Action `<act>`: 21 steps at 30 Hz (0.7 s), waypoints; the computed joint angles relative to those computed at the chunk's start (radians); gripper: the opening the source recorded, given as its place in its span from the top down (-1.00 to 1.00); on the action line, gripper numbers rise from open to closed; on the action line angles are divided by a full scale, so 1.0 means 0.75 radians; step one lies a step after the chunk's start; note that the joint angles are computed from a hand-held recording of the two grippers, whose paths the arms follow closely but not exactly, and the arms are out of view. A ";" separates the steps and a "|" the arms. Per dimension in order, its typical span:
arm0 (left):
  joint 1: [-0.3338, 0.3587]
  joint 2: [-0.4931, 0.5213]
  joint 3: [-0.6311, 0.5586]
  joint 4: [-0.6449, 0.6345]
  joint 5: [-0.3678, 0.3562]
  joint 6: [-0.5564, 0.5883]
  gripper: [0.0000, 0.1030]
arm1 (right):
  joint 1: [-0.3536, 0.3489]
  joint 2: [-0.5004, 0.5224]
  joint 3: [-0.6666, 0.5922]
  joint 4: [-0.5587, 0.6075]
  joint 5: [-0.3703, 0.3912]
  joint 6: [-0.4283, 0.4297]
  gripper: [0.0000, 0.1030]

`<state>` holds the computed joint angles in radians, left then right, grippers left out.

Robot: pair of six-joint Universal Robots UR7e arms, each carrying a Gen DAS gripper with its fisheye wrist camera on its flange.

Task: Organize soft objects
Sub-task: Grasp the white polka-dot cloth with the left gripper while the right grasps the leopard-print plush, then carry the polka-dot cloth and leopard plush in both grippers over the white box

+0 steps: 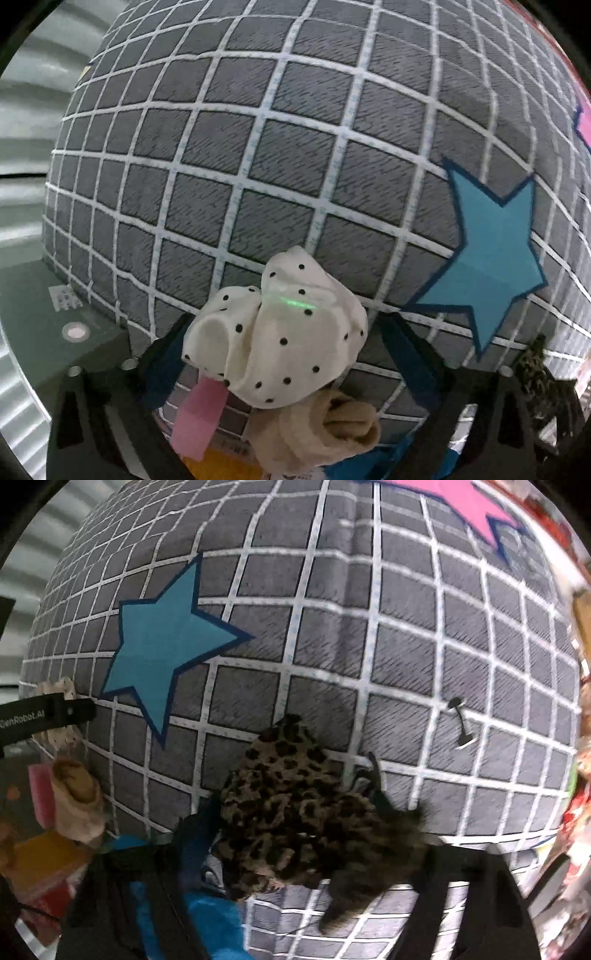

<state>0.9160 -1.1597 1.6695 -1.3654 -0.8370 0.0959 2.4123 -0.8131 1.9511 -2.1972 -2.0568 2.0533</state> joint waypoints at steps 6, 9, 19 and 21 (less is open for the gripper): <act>-0.081 -0.053 0.066 0.017 -0.082 0.066 0.33 | 0.035 -0.024 0.038 -0.095 -0.031 0.003 0.10; -0.121 -0.118 0.125 -0.011 -0.116 0.115 0.42 | 0.067 -0.057 0.076 -0.141 -0.061 0.053 0.11; -0.275 -0.336 0.131 0.030 -0.315 0.233 0.42 | 0.210 -0.133 0.047 0.009 -0.144 0.267 0.11; -0.301 -0.372 0.125 0.049 -0.341 0.256 0.42 | 0.247 -0.144 0.041 0.043 -0.146 0.333 0.11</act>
